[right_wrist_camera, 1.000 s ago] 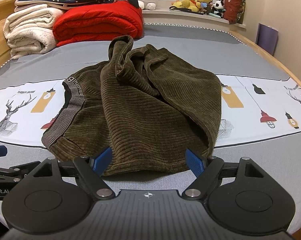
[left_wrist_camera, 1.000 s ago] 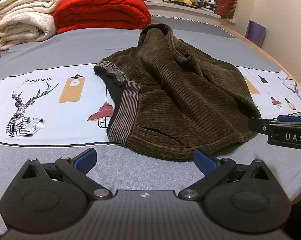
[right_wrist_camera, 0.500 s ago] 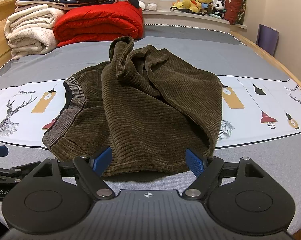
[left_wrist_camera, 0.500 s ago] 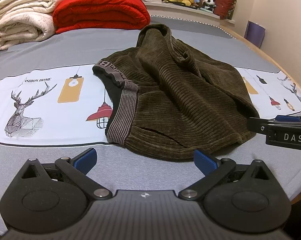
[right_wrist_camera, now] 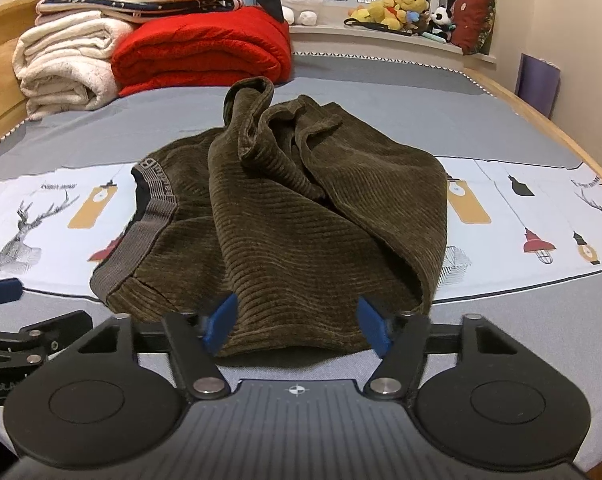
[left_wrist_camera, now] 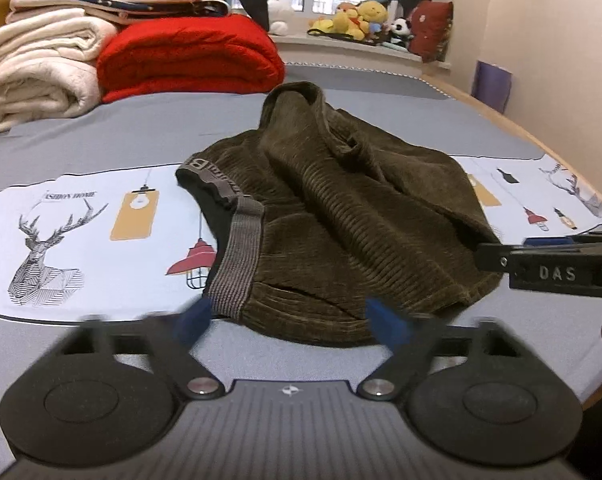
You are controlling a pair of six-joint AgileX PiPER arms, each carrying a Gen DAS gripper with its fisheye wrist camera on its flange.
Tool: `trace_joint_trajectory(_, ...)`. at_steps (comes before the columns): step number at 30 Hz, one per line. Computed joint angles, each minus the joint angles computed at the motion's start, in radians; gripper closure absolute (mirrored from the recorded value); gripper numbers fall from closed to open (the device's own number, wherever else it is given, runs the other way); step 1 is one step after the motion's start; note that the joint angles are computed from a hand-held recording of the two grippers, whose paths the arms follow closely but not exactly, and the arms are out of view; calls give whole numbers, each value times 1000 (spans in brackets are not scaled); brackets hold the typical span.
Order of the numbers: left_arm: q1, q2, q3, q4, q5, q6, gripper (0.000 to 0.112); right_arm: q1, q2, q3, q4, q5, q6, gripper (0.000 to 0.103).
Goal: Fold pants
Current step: 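Grasp the grey striped waistband with the left tool and lift it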
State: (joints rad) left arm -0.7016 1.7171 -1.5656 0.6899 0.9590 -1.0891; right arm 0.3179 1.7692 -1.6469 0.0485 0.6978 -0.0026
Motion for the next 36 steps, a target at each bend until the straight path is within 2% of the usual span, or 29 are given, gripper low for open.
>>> trace_joint_trajectory(1, 22, -4, -15, -61, -9, 60, 64, -2, -1, -1, 6, -5, 0, 47)
trace_joint_trajectory(2, 52, -4, -42, -145, -12, 145, 72, -5, -2, -1, 12, -9, 2, 53)
trace_joint_trajectory(3, 90, -8, -65, -236, -21, 237, 90, -7, -3, -1, 18, -13, 5, 58)
trace_joint_trajectory(4, 131, -15, -85, -318, -35, 329, 95, -12, -4, -3, 30, -16, 6, 61)
trace_joint_trajectory(5, 163, -13, -110, -368, -38, 415, 95, -16, -5, -4, 43, -18, 2, 64)
trace_joint_trajectory(8, 248, 34, -231, -461, -3, 669, 94, -32, -4, -11, 95, -18, -33, 64)
trace_joint_trajectory(11, 355, 96, -307, -534, -12, 796, 84, -47, 8, -30, 139, 5, -63, 64)
trace_joint_trajectory(12, 386, 108, -306, -553, -31, 812, 79, -51, 12, -35, 151, 13, -69, 64)
trace_joint_trajectory(14, 447, 117, -244, -566, -124, 795, 79, -57, 23, -50, 170, 29, -75, 64)
trace_joint_trajectory(15, 483, 134, -232, -588, -133, 764, 79, -60, 26, -53, 179, 32, -80, 64)
trace_joint_trajectory(17, 533, 216, -318, -634, -40, 692, 79, -64, 32, -61, 186, 38, -82, 64)
trace_joint_trajectory(18, 566, 251, -367, -690, -19, 674, 78, -65, 35, -65, 187, 42, -82, 64)
trace_joint_trajectory(20, 595, 284, -400, -744, -34, 691, 66, -69, 49, -84, 197, 56, -87, 64)
trace_joint_trajectory(22, 598, 341, -467, -730, 3, 691, 51, -73, 64, -105, 206, 65, -96, 63)
trace_joint_trajectory(24, 619, 404, -544, -778, 53, 693, 44, -74, 78, -125, 209, 72, -95, 63)
trace_joint_trajectory(25, 626, 428, -571, -799, 62, 690, 37, -75, 86, -135, 210, 76, -92, 63)
trace_joint_trajectory(27, 627, 443, -563, -815, 37, 690, 30, -77, 100, -155, 214, 88, -88, 63)
trace_joint_trajectory(29, 623, 461, -559, -825, 22, 710, 30, -78, 113, -175, 217, 98, -82, 63)
trace_joint_trajectory(33, 596, 561, -681, -830, 105, 756, 29, -74, 126, -193, 216, 110, -79, 63)
trace_joint_trajectory(36, 554, 568, -660, -778, 55, 796, 31, -71, 127, -194, 212, 111, -82, 63)
